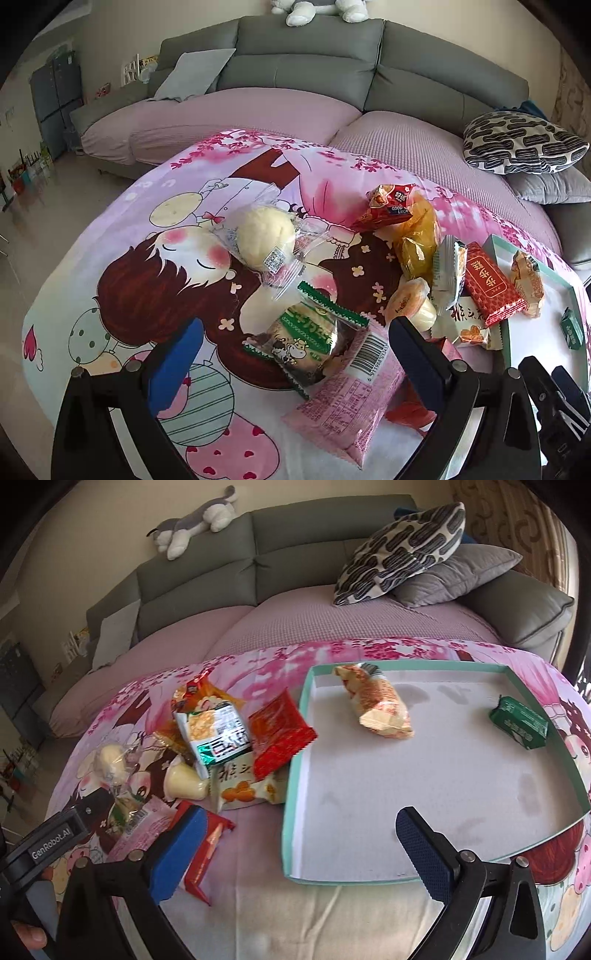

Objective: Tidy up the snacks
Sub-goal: 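Withdraw both tools from the tray back toward the snack pile, then grasp the red packet with the right tool while the left tool grasps the pink bread bag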

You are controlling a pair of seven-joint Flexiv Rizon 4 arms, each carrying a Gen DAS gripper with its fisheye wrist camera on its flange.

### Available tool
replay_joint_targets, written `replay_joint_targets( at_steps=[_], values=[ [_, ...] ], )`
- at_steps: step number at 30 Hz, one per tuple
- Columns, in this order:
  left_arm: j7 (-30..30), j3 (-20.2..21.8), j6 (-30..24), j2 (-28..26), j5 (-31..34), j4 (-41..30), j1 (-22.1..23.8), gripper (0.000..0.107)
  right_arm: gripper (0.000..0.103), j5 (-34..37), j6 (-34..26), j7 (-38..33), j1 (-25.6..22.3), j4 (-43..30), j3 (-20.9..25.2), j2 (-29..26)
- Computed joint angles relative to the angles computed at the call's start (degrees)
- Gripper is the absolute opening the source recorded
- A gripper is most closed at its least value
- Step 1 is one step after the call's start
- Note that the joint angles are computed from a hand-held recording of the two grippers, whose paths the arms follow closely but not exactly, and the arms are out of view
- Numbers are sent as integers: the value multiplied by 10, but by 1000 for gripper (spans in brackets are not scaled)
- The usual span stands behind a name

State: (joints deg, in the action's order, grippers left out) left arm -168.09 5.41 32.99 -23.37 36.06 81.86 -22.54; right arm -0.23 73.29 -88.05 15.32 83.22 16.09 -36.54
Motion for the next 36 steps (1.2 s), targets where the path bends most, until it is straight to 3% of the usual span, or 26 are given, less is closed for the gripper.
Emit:
replay_joint_targets(
  at_steps=[3, 11, 15, 22, 29, 36],
  values=[
    [1, -4, 34, 11, -21, 27, 13, 100, 103, -2, -6, -14, 6, 1, 11, 0],
    [2, -7, 80, 20, -62, 67, 32, 100, 103, -37, -33, 4, 48, 8, -20, -1],
    [5, -7, 117, 24, -76, 84, 39, 100, 101, -39, -36, 2, 50, 6, -14, -5],
    [10, -2, 131, 20, -86, 87, 37, 100, 95, -76, -15, 47, 75, 20, -51, -3],
    [14, -1, 134, 16, -91, 84, 36, 100, 93, -85, -4, 33, 66, 23, -35, -3],
    [16, 0, 130, 12, -100, 83, 36, 100, 85, -75, -21, 14, 59, 11, -17, -12]
  ],
)
